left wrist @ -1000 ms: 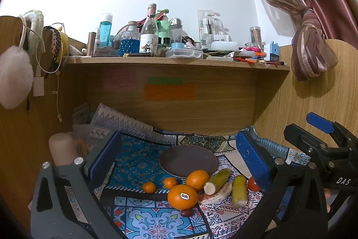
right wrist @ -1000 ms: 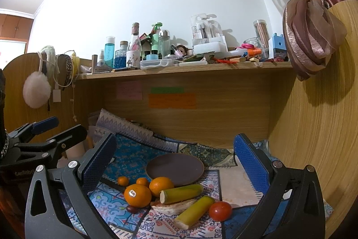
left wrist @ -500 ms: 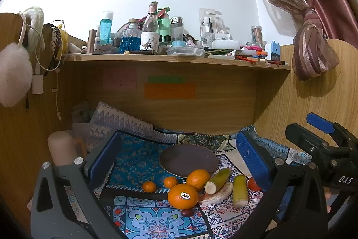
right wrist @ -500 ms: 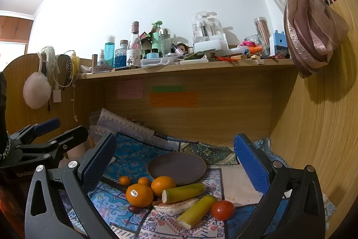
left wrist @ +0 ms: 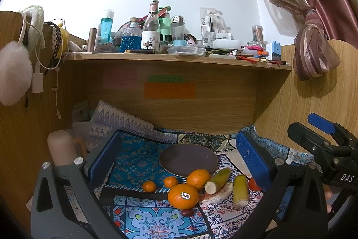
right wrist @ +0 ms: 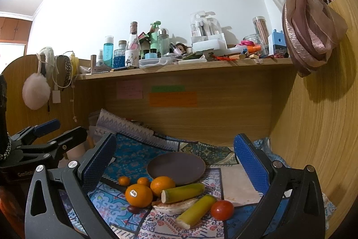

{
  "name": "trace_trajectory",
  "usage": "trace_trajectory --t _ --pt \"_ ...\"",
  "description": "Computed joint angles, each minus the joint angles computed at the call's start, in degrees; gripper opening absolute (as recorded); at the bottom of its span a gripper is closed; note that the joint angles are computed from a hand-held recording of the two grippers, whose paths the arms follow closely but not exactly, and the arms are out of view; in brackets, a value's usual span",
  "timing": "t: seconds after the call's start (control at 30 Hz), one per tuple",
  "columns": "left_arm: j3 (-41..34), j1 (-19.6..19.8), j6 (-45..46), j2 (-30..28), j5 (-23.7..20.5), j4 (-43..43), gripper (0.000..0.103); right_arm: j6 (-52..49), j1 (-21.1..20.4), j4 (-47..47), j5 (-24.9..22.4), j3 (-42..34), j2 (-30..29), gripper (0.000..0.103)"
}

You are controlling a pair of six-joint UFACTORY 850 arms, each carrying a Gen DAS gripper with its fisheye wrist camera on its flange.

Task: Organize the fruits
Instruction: 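Grasp the Dole-labelled orange with the left tool while the right tool grasps the red tomato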

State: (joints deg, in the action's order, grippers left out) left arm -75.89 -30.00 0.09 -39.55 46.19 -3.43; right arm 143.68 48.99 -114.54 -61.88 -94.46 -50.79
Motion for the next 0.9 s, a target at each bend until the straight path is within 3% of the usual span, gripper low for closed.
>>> trace_trajectory --t 0.5,0.73,0.9 --pt "-0.9 0.1 -0.1 -0.6 -1.2 0.8 0.103 -0.7 -0.9 -0.1 2.1 -0.4 -0.1 0.103" --pt "-4.0 0.4 -1.6 -2.9 -5.1 3.4 0.103 -1.5 -2.8 0.9 6.2 -0.9 -0.9 0.103" --pt "-8.6 0.7 -2.7 -6.0 -11.5 5.4 0.091 -2.4 -4.8 3.4 10.2 -0.4 -1.5 0.103"
